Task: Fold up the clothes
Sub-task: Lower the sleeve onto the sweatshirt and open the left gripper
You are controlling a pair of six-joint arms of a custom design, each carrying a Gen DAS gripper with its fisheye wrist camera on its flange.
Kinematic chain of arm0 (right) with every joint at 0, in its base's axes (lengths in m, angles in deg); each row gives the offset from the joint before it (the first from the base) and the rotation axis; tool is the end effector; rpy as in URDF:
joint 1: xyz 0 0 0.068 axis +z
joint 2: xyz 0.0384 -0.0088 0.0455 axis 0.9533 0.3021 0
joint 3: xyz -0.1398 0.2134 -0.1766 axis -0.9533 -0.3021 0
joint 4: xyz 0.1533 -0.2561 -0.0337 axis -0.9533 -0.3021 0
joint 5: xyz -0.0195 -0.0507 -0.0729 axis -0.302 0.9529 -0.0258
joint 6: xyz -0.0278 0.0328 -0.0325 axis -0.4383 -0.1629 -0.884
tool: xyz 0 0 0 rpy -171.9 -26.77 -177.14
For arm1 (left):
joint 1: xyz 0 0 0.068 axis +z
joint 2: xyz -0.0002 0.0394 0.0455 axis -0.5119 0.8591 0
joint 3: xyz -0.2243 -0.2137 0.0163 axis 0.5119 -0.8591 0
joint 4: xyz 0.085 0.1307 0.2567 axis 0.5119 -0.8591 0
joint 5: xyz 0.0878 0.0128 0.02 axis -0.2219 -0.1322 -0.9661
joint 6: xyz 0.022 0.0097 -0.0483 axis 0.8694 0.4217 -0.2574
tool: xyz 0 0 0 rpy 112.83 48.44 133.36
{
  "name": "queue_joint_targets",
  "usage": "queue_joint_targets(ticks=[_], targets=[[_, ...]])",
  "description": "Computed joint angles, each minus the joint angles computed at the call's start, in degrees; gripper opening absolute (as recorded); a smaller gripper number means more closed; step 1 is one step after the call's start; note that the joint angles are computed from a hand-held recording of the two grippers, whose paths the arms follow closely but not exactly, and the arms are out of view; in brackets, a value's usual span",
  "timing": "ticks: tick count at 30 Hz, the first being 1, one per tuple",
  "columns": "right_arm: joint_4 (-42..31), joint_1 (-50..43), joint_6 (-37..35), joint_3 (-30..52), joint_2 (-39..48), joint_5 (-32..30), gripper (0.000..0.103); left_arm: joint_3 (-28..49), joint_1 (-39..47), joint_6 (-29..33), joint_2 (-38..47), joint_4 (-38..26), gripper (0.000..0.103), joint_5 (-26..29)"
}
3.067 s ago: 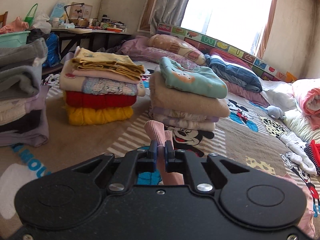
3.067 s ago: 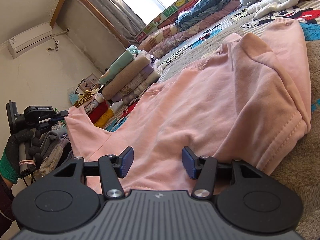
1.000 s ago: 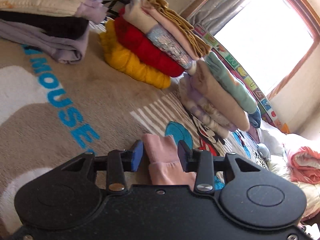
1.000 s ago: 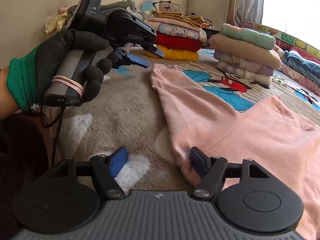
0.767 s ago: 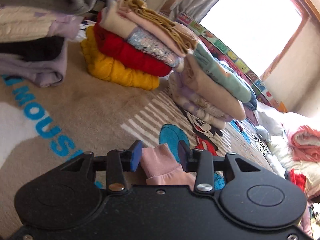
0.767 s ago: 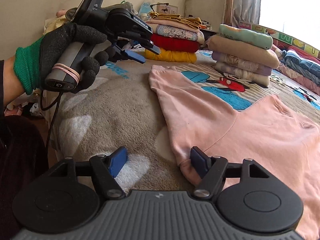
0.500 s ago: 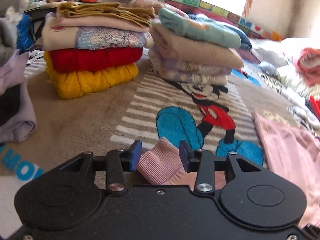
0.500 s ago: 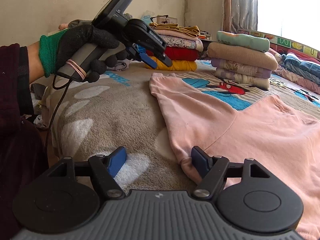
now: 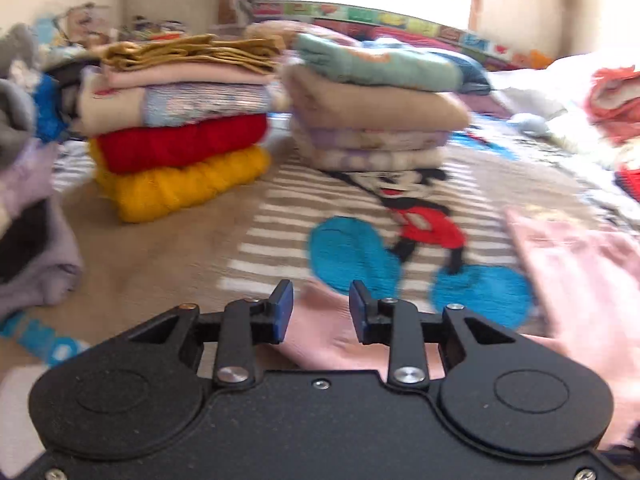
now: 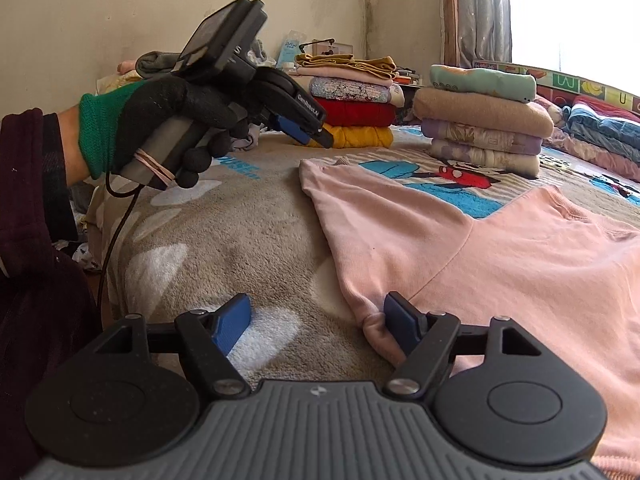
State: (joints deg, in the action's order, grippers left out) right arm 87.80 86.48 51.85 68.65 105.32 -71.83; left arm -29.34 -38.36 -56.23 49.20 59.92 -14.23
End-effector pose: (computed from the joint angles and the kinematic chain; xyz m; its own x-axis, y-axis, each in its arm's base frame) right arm 0.1943 0.0742 0.1362 -0.2225 -0.3777 -0.8988 -0.8953 0.4440 0.0351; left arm 0.2043 -0.0212 0.2063 -0.5263 -0.1994 -0.8266 -0.1543 0.9784 -0.1378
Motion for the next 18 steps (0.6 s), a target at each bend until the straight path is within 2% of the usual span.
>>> queue_joint_targets(ticks=[3,4,5,6,7,8,9,11,12,14,16,17,18], targets=[[0.6,0.0,0.2,-0.3,0.0,0.0,0.075,-0.4,-2.5,1.3,1.0,1.2,0.03,11.4],[0.6,-0.1,0.1,-0.3,0.0,-0.1,0.075,-0.1,-3.4,0.0,3.6,2.4,0.03,12.4],[0.6,-0.1,0.1,-0.3,0.0,-0.1,0.075,0.6,-4.4,-2.5,7.5,3.4,0.03,11.9],[0.6,-0.1,0.1,-0.4,-0.2,-0.1,0.075,1.5,-5.0,-5.4,11.2,4.1,0.023,9.9],[0.6,-0.1,0.1,-0.4,-0.2,-0.1,0.075,1.7,-5.1,-10.2,13.1,4.9,0.007,6.1],[0.5,-0.1,0.1,-0.4,-0.2,-0.1,0.075,1.0,-4.2,-15.0,12.3,5.9,0.005,4.7],[0.3,-0.2,0.1,-0.3,-0.1,-0.2,0.075,-0.2,-2.6,-17.8,10.2,6.9,0.005,5.9],[0.1,-0.4,0.0,-0.2,-0.1,-0.5,0.075,-2.2,0.7,-23.4,5.9,8.4,0.019,8.3],[0.1,-0.4,0.0,-0.3,-0.2,-0.4,0.075,-3.2,2.7,-25.5,4.4,9.5,0.021,11.8],[0.4,-0.3,0.1,-0.4,-0.2,-0.4,0.075,-5.4,5.1,-28.5,3.5,13.5,0.031,22.7],[0.8,-0.4,0.2,-0.5,0.0,-0.6,0.075,-6.1,4.6,-30.5,7.5,19.6,0.038,32.4],[1.1,-0.3,0.3,-0.6,0.1,-0.6,0.075,-6.6,3.9,-32.6,10.3,24.1,0.048,35.9],[1.2,-0.3,0.3,-0.6,0.2,-0.6,0.075,-7.0,2.6,-35.6,13.6,29.7,0.051,38.3]])
